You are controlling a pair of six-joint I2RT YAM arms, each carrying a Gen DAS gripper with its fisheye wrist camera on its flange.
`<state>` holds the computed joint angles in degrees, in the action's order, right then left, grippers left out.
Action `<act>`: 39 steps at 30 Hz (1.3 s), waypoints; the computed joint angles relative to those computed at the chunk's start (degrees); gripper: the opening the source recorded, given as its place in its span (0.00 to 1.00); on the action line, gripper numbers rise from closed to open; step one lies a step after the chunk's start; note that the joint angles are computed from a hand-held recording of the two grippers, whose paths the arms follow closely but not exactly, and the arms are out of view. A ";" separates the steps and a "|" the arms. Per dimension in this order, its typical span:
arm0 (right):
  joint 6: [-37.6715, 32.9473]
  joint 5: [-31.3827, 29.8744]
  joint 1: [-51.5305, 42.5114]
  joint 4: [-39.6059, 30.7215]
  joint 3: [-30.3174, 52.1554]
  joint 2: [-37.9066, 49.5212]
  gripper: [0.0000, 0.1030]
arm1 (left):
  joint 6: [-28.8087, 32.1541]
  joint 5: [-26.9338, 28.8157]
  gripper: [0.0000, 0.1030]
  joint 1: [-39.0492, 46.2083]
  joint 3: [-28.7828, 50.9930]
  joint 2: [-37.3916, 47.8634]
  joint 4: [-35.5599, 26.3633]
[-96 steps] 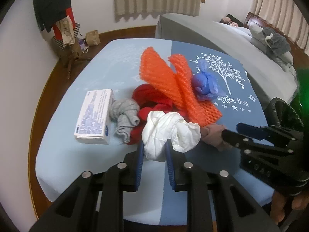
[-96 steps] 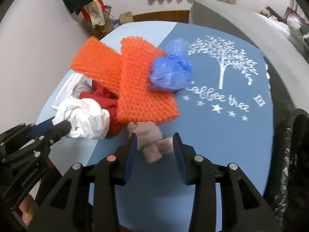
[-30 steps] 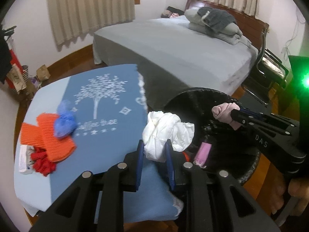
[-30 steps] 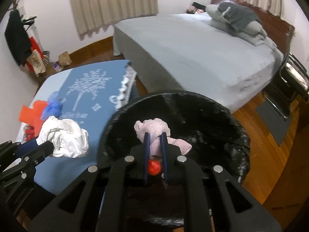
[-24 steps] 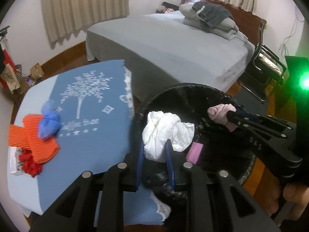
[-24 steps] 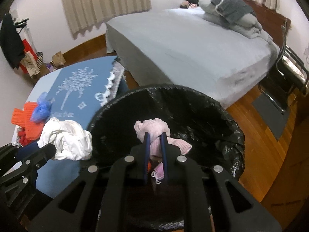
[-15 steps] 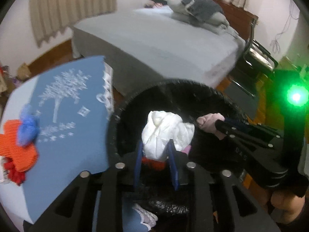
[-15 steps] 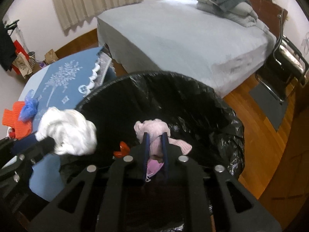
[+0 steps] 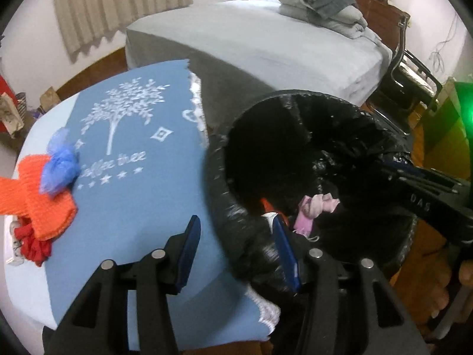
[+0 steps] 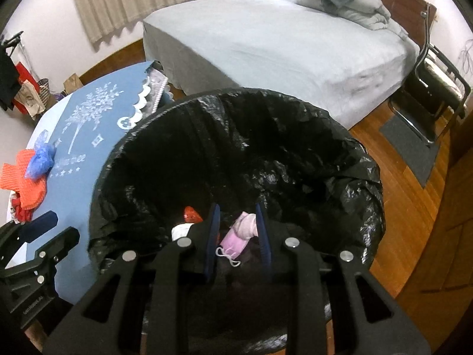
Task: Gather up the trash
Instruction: 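Open both grippers to drop the white cloth and pink sock into the bin, then move both grippers back to the trash pile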
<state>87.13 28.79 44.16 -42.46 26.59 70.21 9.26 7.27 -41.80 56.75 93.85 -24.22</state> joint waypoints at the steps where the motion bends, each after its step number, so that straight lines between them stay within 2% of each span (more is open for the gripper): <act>1: 0.92 0.31 1.11 -0.51 1.35 1.27 0.25 | 0.66 0.35 0.50 1.24 -0.37 -0.64 -0.12; 6: 2.44 1.55 5.25 -1.45 9.24 8.68 0.30 | 4.80 2.36 0.51 9.13 -2.19 -3.85 -0.73; 12: -1.16 2.49 7.53 0.19 21.74 20.34 0.31 | 11.81 4.45 0.51 20.39 -2.53 -5.19 -0.95; 22: -9.39 2.72 7.68 1.27 43.06 37.05 0.31 | 22.49 9.09 0.51 41.28 5.02 1.49 -1.53; 29: -13.11 2.93 7.76 -1.09 57.61 46.91 0.31 | 27.18 11.85 0.51 49.05 9.58 6.30 -0.45; 39: -18.08 2.47 7.69 -5.03 78.42 61.68 0.31 | 30.39 16.28 0.51 56.21 18.39 14.36 -2.92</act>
<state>69.05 31.26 51.86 -47.49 105.01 131.89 39.65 23.55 14.40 75.14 108.21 -27.14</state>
